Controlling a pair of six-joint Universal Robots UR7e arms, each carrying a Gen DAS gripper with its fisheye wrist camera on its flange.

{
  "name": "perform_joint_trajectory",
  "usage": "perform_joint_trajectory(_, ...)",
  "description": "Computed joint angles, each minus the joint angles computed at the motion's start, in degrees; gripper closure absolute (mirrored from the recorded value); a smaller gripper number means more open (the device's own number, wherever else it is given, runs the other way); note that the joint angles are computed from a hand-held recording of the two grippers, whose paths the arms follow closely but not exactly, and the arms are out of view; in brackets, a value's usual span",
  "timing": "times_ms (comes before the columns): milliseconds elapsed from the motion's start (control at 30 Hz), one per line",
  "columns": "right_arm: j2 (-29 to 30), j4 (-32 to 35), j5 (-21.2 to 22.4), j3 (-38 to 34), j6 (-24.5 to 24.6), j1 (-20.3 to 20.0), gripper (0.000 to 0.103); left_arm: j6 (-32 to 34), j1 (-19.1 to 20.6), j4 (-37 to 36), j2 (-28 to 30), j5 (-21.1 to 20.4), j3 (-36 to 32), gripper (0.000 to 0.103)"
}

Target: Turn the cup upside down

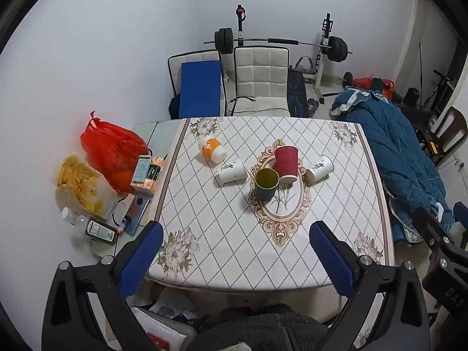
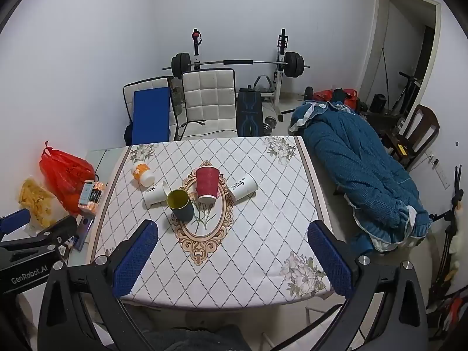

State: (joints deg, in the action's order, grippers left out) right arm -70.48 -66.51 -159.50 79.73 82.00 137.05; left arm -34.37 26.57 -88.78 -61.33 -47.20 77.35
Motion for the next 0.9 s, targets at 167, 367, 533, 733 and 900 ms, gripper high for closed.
perform_joint_trajectory(167,-0.42,-2.29,0.24,0.73,-1.28,0.07,0.0,-0.05,-0.04,-0.78,-0.26,0.22,0.47,0.0)
perform_joint_trajectory(367,-0.04,-0.51,0.32,0.01,-0.06,0.13,0.0,-1.36,-0.64,0.24,-0.08,0.08,-0.05,0.0)
perform_joint_trajectory(533,-0.74,-0.34,0.24,1.29,1.13,0.35,0.0,-1.79,-0.87,0.71,-0.94,0.5,0.47,0.0)
perform_joint_trajectory(733,-0.56,-0.82,0.5,0.65,0.08,0.23,0.0,-0.71,-0.01,0.07,-0.91,0.06,0.22,0.0)
perform_joint_trajectory(900,-0.35,-0.47,0.43,0.43,0.29,0.2,0.0,0.07,0.21,-0.42,-0.95,0.23,0.13,0.0)
